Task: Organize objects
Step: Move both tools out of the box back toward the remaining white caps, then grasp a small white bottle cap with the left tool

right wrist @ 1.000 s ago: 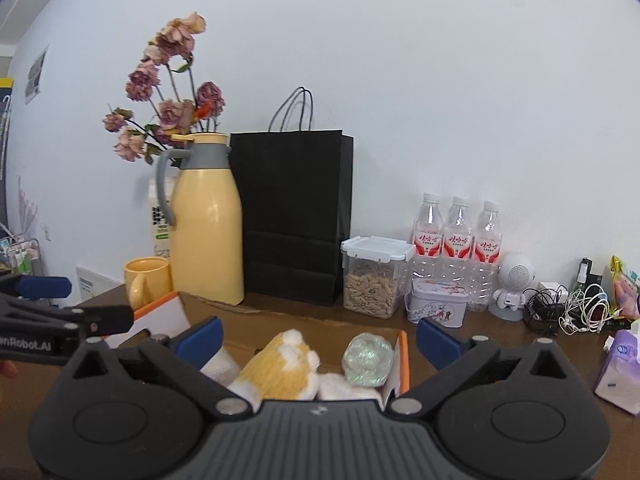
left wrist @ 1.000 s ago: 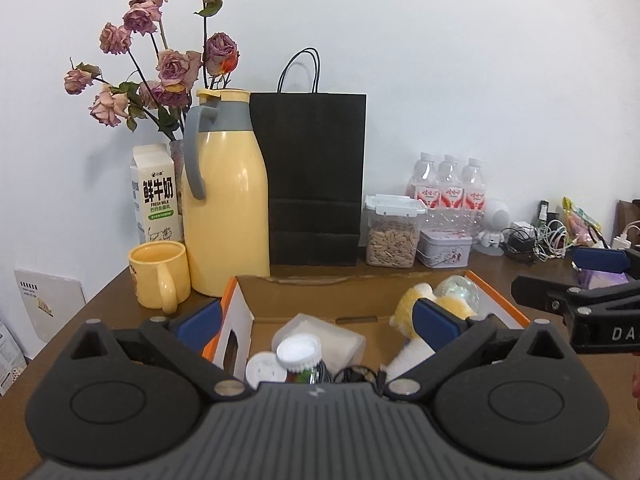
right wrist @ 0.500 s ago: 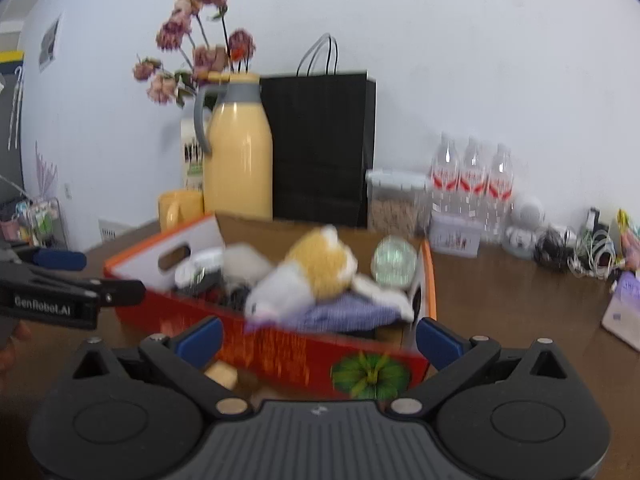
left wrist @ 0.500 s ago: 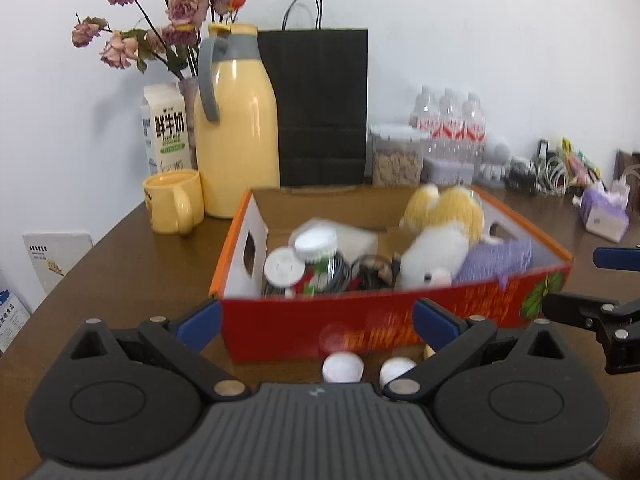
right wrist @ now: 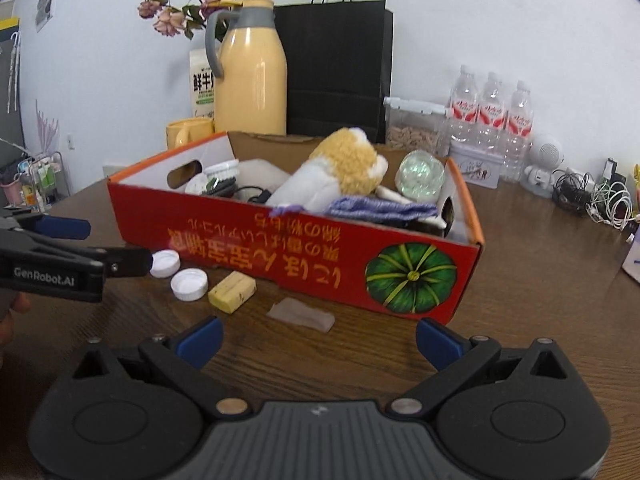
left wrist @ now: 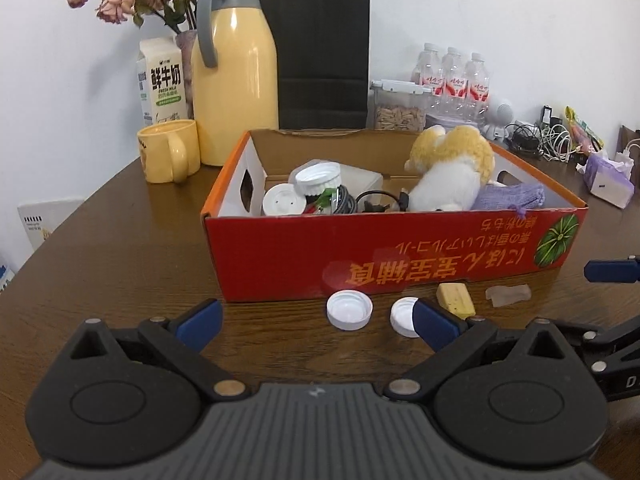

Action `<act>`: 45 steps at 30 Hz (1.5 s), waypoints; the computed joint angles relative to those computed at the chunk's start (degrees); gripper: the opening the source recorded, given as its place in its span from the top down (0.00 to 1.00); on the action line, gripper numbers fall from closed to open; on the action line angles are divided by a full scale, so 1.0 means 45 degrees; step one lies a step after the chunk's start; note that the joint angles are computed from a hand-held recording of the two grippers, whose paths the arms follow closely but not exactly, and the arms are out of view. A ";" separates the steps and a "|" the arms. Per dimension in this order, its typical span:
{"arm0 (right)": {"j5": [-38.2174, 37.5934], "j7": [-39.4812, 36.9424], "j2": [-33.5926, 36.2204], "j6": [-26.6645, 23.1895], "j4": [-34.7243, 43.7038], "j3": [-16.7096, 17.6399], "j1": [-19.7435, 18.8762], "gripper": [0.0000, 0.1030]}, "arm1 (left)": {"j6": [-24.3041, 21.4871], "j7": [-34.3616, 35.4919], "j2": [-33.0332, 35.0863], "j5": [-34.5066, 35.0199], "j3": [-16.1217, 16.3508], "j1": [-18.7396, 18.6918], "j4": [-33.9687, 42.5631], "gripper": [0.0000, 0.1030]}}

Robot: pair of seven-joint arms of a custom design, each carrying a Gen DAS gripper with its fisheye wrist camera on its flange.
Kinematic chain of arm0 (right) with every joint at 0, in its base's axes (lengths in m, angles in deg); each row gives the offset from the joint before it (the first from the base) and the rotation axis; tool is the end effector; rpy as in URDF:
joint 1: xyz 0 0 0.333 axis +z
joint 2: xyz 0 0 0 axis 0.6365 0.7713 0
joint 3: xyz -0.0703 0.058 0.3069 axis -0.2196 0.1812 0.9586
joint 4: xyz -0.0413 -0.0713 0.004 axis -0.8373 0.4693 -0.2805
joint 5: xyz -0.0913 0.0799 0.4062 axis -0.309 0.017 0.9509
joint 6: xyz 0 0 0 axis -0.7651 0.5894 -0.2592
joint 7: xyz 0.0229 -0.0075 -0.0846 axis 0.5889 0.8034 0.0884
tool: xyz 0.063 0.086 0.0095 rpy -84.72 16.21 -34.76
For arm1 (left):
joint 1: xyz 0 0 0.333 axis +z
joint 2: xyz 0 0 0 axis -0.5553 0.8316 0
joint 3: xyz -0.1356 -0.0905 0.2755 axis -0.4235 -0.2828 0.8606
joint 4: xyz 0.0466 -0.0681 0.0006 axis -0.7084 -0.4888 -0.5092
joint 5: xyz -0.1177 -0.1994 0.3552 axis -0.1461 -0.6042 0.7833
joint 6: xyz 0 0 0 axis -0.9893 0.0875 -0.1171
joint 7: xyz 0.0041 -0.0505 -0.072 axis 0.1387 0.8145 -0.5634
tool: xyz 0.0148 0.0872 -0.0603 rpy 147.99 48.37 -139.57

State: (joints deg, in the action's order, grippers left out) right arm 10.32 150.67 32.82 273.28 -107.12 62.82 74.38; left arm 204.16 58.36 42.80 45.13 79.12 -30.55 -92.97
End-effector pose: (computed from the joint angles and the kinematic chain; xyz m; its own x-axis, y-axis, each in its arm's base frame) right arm 0.6286 0.2084 0.4032 0.2670 -0.9633 0.0269 -0.5492 -0.1750 -0.8172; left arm 0.6528 -0.0745 0.4404 -0.1444 -0.9895 -0.0014 -0.5418 0.0803 -0.8366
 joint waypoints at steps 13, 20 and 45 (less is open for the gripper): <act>-0.0765 0.1036 0.0940 -0.0882 0.1437 0.1609 -0.1717 0.46 | -0.0346 0.0031 0.0231 -0.0475 -0.0720 0.0693 0.0239 0.00; -0.1051 0.0776 0.0884 -0.0656 0.1365 0.3016 -0.3048 0.77 | -0.0429 -0.0130 0.0238 -0.0510 -0.0210 0.0200 0.0293 0.00; 0.1321 -0.2009 0.0228 0.2598 -0.0269 0.3221 -0.2585 0.97 | -0.1150 -0.3823 0.0664 0.2760 0.4100 -0.3512 0.0977 0.16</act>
State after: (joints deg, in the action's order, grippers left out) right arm 16.27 141.63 33.84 284.97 -108.34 77.31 62.75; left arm 198.98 41.16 45.79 57.55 97.57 -46.35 -88.58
